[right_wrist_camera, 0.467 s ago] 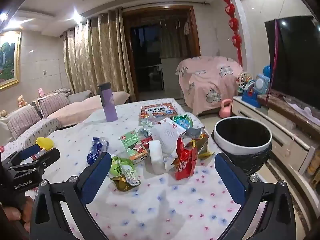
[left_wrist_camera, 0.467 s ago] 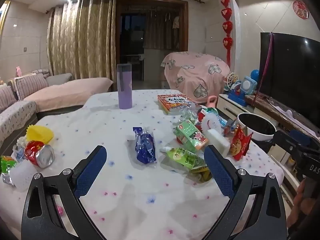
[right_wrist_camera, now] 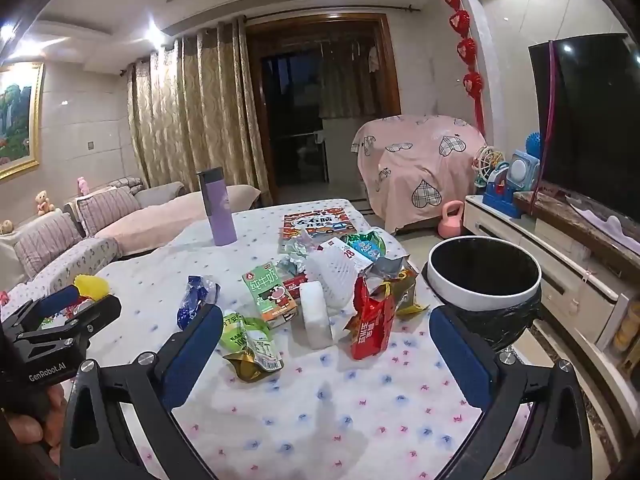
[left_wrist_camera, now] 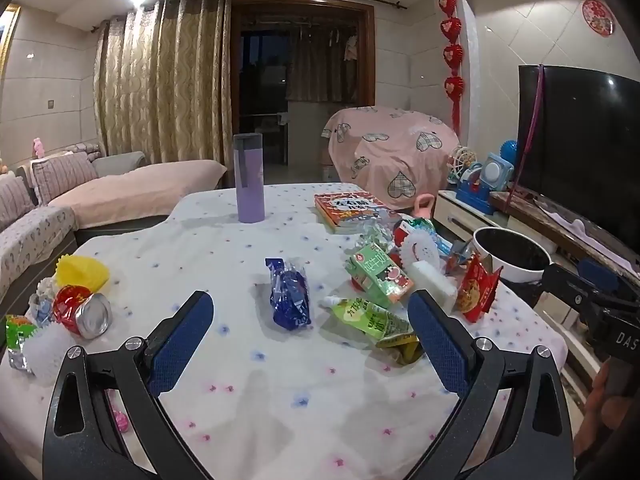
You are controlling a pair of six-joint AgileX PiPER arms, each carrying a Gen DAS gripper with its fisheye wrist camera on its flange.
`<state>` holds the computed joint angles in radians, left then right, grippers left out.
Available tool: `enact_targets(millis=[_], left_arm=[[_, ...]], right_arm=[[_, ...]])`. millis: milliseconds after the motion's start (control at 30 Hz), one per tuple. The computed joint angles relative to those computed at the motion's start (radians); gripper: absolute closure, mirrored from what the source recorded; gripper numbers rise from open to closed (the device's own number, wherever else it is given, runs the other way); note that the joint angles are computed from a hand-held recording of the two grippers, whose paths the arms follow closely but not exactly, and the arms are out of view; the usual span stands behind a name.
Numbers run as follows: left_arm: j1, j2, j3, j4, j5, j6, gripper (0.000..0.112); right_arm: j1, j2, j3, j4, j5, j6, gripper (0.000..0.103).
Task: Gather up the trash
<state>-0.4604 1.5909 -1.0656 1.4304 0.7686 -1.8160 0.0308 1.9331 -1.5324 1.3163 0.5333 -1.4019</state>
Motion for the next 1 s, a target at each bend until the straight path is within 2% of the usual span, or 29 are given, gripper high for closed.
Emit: enact_targets(millis=[200,233,1000], left_arm=[[0.002,0.009,-0.025,-0.014,0.016,0.004,0.012],[0.000,0.011,-0.027,-0.016,0.020,0.005,0.012],[0.014,0.002,-0.017,-0.029,0.012,0.011,0.012]], right_arm=[[0.006,0.009,-0.021,-0.030,0.002,0.040,0.000],[0.001,-0.017,0.017,-0.007,0.006,0.012,0.000],[0.006,-0.001,0.006,-0.013,0.028,0.019,0.000]])
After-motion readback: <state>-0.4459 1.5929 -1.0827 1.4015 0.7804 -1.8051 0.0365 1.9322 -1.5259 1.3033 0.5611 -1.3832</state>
